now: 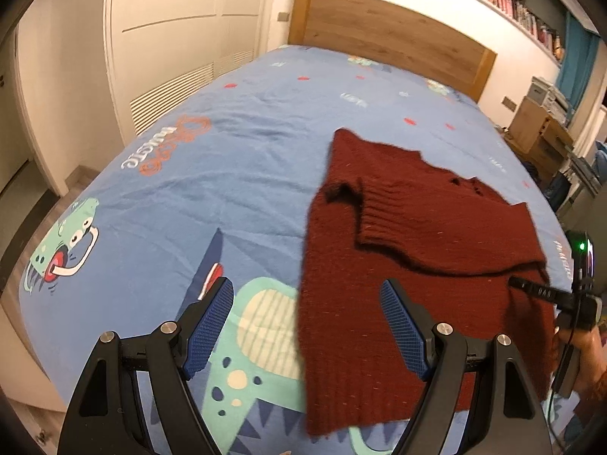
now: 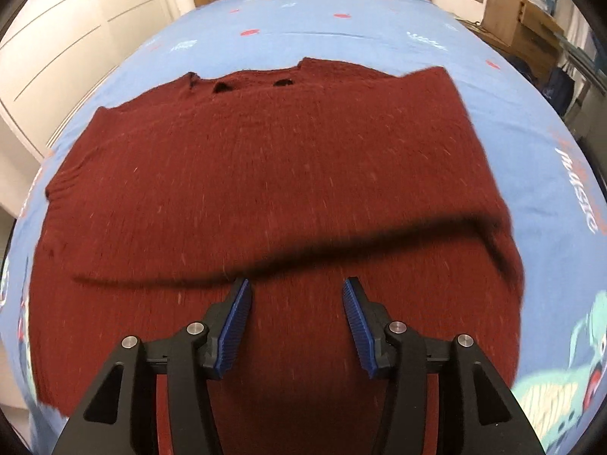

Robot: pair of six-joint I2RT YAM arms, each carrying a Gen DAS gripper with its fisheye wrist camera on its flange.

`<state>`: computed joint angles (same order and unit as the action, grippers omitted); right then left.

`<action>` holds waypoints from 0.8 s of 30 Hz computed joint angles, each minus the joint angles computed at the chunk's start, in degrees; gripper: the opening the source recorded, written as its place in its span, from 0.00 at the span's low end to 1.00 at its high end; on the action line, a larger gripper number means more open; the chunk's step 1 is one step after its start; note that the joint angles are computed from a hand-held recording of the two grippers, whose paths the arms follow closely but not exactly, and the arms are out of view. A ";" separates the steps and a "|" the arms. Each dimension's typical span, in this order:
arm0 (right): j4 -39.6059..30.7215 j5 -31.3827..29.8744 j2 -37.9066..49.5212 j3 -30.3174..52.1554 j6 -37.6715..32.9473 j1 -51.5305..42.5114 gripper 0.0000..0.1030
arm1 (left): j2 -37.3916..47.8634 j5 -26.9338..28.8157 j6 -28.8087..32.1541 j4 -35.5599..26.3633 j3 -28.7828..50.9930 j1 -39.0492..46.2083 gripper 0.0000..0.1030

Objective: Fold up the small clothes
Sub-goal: 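Lift the right tool away from the folded sleeve, then move both tools toward the ribbed hem of the sweater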

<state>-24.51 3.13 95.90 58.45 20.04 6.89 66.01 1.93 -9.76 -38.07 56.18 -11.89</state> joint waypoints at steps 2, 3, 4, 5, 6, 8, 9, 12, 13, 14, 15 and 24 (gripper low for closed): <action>-0.12 -0.52 -4.60 -3.36 1.46 0.23 0.51 | -2.01 -0.98 -0.04 -0.79 -0.07 -1.47 0.73; -0.96 -0.16 -8.19 -5.41 2.06 0.61 0.51 | -2.73 -1.41 -0.12 -1.38 -0.05 -2.15 0.73; -1.95 0.46 -11.34 -7.09 2.70 1.11 0.52 | -3.64 -1.67 -0.29 -2.06 -0.18 -2.81 0.73; -2.60 0.90 -13.78 -8.49 3.23 1.47 0.53 | -4.60 -1.91 -0.46 -2.84 -0.33 -3.44 0.73; -3.30 1.21 -16.55 -10.07 3.77 1.73 0.53 | -5.49 -2.17 -0.65 -3.61 -0.47 -4.03 0.73; -5.01 2.54 -21.66 -12.66 5.02 2.51 0.58 | -7.89 -2.94 -1.08 -5.36 -1.11 -5.67 0.73; -5.32 3.08 -22.57 -13.04 5.61 2.93 0.59 | -8.79 -3.72 -1.25 -6.13 -1.32 -6.53 0.76; -8.19 4.10 -29.61 -15.97 7.48 3.71 0.63 | -12.14 -6.15 -2.55 -8.70 -2.22 -9.42 0.83; -8.67 4.51 -31.30 -16.71 7.99 4.12 0.64 | -13.67 -7.08 -3.40 -10.00 -2.54 -10.73 0.84; -9.93 4.87 -34.04 -17.59 8.67 4.68 0.65 | -14.66 -7.75 -3.91 -10.76 -2.80 -11.67 0.84; -10.58 4.91 -35.91 -18.27 9.17 5.01 0.66 | -15.47 -8.68 -4.35 -11.61 -2.81 -12.80 0.84; -22.08 6.71 -56.53 -23.70 15.61 9.47 0.76 | -23.05 -20.05 -8.82 -20.29 -0.81 -28.36 0.87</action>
<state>-46.59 9.84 39.37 34.74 35.65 16.36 42.96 -18.12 -18.57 -58.36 55.38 -40.25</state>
